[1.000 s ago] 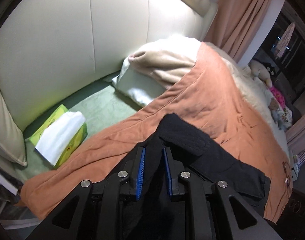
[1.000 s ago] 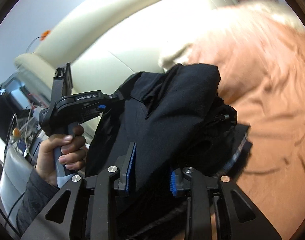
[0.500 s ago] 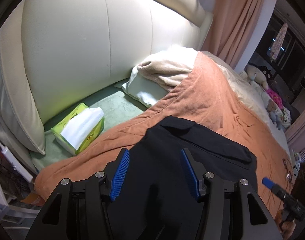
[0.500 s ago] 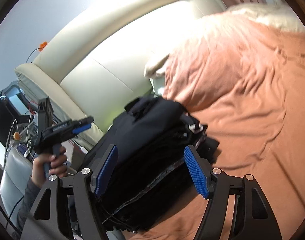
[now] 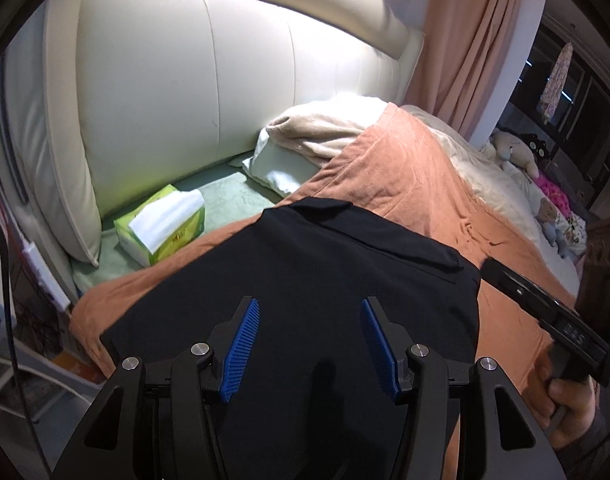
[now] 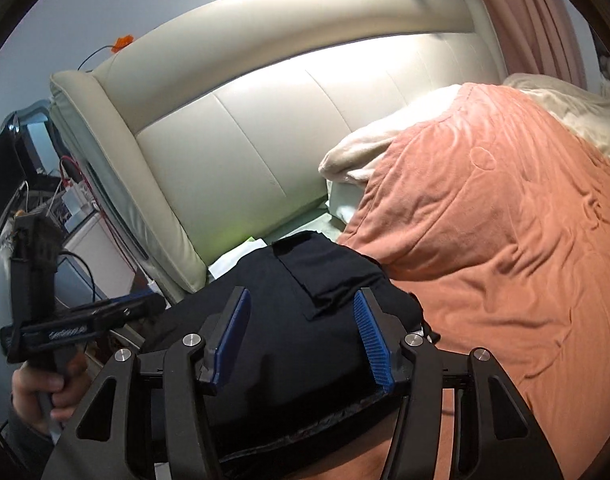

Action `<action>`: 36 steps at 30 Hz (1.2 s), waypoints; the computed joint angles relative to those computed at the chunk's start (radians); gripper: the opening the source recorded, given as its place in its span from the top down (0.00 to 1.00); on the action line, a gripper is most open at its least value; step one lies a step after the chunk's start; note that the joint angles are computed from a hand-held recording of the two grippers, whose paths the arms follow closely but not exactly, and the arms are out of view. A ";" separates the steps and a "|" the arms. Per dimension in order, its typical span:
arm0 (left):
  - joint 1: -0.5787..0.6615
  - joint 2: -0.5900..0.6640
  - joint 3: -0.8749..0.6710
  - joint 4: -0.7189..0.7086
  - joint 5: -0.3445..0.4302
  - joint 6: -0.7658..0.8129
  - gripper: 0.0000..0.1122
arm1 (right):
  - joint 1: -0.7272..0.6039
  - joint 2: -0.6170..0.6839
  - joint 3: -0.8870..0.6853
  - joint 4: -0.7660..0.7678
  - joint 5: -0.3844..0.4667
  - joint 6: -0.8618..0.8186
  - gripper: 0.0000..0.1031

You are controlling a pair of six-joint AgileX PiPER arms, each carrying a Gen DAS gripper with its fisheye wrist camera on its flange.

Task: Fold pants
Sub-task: 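Lower the trouser bundle onto the blanket with both grippers and press it flat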

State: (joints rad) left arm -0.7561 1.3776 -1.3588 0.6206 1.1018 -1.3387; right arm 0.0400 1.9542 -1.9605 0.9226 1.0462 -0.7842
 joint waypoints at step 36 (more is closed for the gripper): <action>-0.262 0.100 0.045 0.056 0.078 -0.213 0.66 | 0.001 -0.044 0.255 -0.100 -0.096 -0.141 0.49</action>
State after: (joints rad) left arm -1.0185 1.4775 -1.3141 0.6767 1.1803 -1.5517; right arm 0.0407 1.9106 -1.7051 0.8229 0.9499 -0.9254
